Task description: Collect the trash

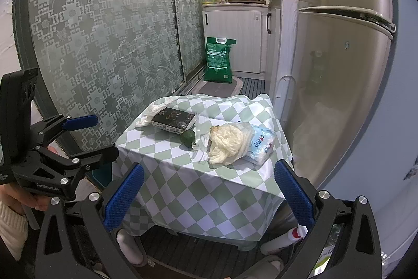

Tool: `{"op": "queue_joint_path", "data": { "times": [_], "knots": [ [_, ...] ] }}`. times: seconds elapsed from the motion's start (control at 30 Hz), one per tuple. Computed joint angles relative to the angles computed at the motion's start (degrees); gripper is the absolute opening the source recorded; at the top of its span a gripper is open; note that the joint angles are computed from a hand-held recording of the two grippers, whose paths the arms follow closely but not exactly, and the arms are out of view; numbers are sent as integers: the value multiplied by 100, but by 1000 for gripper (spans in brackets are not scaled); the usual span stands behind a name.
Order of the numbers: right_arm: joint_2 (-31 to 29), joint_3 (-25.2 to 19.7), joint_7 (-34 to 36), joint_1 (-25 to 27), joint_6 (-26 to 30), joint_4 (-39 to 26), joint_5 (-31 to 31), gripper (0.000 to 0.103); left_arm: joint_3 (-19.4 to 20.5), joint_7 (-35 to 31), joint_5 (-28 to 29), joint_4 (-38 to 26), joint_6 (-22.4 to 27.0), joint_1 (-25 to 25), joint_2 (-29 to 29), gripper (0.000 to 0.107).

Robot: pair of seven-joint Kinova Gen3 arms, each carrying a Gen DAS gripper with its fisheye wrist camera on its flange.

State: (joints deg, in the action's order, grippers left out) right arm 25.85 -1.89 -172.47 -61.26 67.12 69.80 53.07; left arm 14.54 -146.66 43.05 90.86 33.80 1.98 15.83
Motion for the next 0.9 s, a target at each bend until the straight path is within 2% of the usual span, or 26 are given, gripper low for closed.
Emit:
{"op": "queue_joint_path", "data": {
  "times": [0.77, 0.83, 0.9],
  "knots": [
    [36, 17, 46, 46, 6, -72, -55, 100, 3, 1, 76, -53, 53, -75, -23, 100],
    [32, 19, 14, 93, -50, -78, -121, 100, -107, 34, 16, -79, 20, 29, -39, 100],
    [55, 32, 25, 97, -40, -115, -138, 100, 35, -38, 38, -151, 179, -117, 7, 100]
  ]
}}
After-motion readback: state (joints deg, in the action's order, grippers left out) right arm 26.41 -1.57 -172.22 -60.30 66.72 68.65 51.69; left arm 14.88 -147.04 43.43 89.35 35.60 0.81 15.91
